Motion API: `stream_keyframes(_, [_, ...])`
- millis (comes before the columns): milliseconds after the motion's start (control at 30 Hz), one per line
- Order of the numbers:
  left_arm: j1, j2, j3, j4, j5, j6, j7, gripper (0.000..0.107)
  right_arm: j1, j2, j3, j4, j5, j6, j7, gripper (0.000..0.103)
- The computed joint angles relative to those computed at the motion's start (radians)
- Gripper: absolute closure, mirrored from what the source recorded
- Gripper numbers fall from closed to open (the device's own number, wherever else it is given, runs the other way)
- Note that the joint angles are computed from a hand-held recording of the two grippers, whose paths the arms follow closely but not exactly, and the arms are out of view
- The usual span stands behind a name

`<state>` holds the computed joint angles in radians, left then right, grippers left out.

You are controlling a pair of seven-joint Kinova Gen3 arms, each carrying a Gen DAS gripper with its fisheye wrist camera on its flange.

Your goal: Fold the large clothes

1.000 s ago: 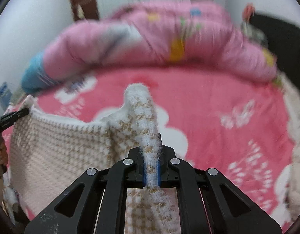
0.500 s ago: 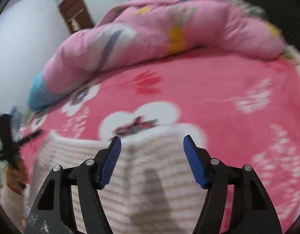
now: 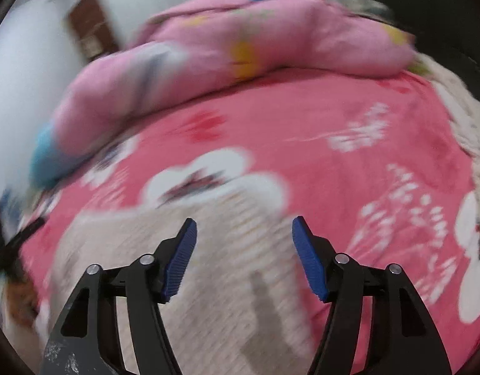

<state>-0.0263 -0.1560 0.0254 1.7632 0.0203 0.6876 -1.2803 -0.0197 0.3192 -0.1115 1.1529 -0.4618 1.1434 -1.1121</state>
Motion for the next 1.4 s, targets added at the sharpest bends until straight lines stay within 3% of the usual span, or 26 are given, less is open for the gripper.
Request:
stream_keyframes(100, [0.128,0.012,0.056,0.001,-0.122,0.024,0.098,0.032,-0.037,-0.068,-0.047,0.125,0.057,-0.029,0.061,0.038])
stream_keyframes(167, [0.144,0.083,0.136,-0.021,-0.203,0.094,0.163,0.032,-0.129,-0.074,-0.015,0.213,0.138,-0.11,0.06,0.036])
stream_keyframes(233, [0.123,0.147,0.21,-0.003,-0.285,0.122,0.244,0.03,-0.222,-0.067,0.042,0.26,0.219,-0.171,0.02,0.028])
stream_keyframes(333, [0.147,0.119,0.193,0.044,-0.322,0.083,0.352,0.03,-0.269,-0.1,0.087,0.249,0.249,-0.141,-0.037,0.028])
stream_keyframes(467, [0.223,-0.022,0.158,0.092,-0.343,0.09,0.388,0.032,-0.16,-0.253,0.01,0.348,0.158,-0.148,0.08,0.029])
stream_keyframes(533, [0.272,-0.059,0.157,0.119,-0.362,0.09,0.42,0.028,-0.16,-0.284,-0.012,0.41,0.17,-0.18,0.097,0.029])
stream_keyframes(633, [0.219,0.023,0.267,0.144,-0.424,0.143,0.531,0.027,-0.227,-0.246,-0.012,0.497,0.248,-0.271,0.028,0.025])
stream_keyframes(700, [0.196,0.058,0.341,0.137,-0.504,0.164,0.603,0.026,-0.226,-0.252,-0.015,0.498,0.257,-0.276,0.005,0.023])
stream_keyframes(767, [0.234,0.025,0.341,0.124,-0.536,0.201,0.666,0.027,-0.232,-0.3,0.0,0.489,0.256,-0.249,-0.019,0.025])
stream_keyframes(867, [0.295,-0.045,0.333,0.152,-0.586,0.199,0.732,0.026,-0.25,-0.381,0.007,0.54,0.242,-0.285,0.024,0.025])
stream_keyframes(1000, [0.282,0.044,0.386,0.182,-0.625,0.232,0.802,0.022,-0.267,-0.349,-0.042,0.621,0.309,-0.353,-0.024,0.021])
stream_keyframes(1067, [0.29,0.043,0.424,0.196,-0.679,0.25,0.84,0.022,-0.273,-0.354,-0.008,0.603,0.275,-0.335,0.005,0.021])
stream_keyframes(1167, [0.345,-0.064,0.352,0.235,-0.643,0.201,0.89,0.022,-0.253,-0.389,0.086,0.563,0.154,-0.238,0.1,0.022])
stream_keyframes(1267, [0.324,-0.197,0.315,0.302,-0.613,0.164,0.908,0.019,-0.142,-0.458,0.101,0.584,0.105,-0.252,0.141,0.022])
stream_keyframes(1400, [0.342,-0.26,0.139,0.424,-0.466,0.033,0.859,0.017,-0.098,-0.365,0.179,0.586,0.049,-0.193,0.127,0.02])
